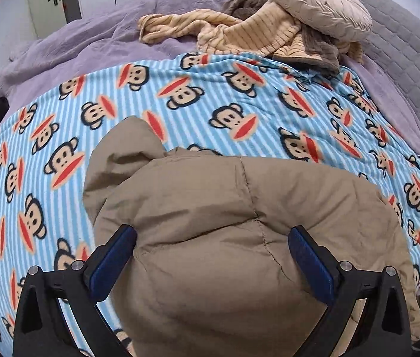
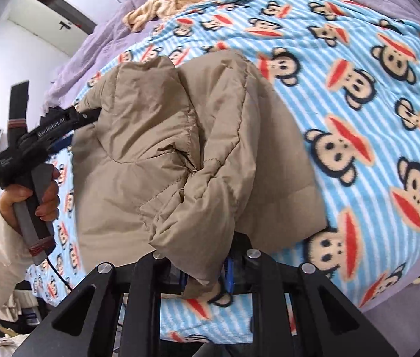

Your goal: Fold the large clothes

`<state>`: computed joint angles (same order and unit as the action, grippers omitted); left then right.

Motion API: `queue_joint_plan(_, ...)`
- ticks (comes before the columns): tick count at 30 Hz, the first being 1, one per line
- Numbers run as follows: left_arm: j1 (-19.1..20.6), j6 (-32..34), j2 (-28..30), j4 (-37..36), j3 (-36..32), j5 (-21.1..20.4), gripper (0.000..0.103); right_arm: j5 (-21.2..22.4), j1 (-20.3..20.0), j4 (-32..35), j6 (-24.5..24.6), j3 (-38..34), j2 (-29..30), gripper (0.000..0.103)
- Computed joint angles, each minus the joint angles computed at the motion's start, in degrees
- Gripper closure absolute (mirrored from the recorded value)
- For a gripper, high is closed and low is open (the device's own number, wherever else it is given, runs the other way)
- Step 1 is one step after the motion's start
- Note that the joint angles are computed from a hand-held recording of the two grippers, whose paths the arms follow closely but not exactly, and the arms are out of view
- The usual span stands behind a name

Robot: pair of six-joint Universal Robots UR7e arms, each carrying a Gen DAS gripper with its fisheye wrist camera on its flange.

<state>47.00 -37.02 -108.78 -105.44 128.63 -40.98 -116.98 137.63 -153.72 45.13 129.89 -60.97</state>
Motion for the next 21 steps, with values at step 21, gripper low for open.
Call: queue_joint_plan(21, 0.2, 0.9, 5.7, -5.1, 2.9, 2.8, 0.000, -2.8, -8.1, -5.4, -16.1, -1.2, -5.0, 0.066)
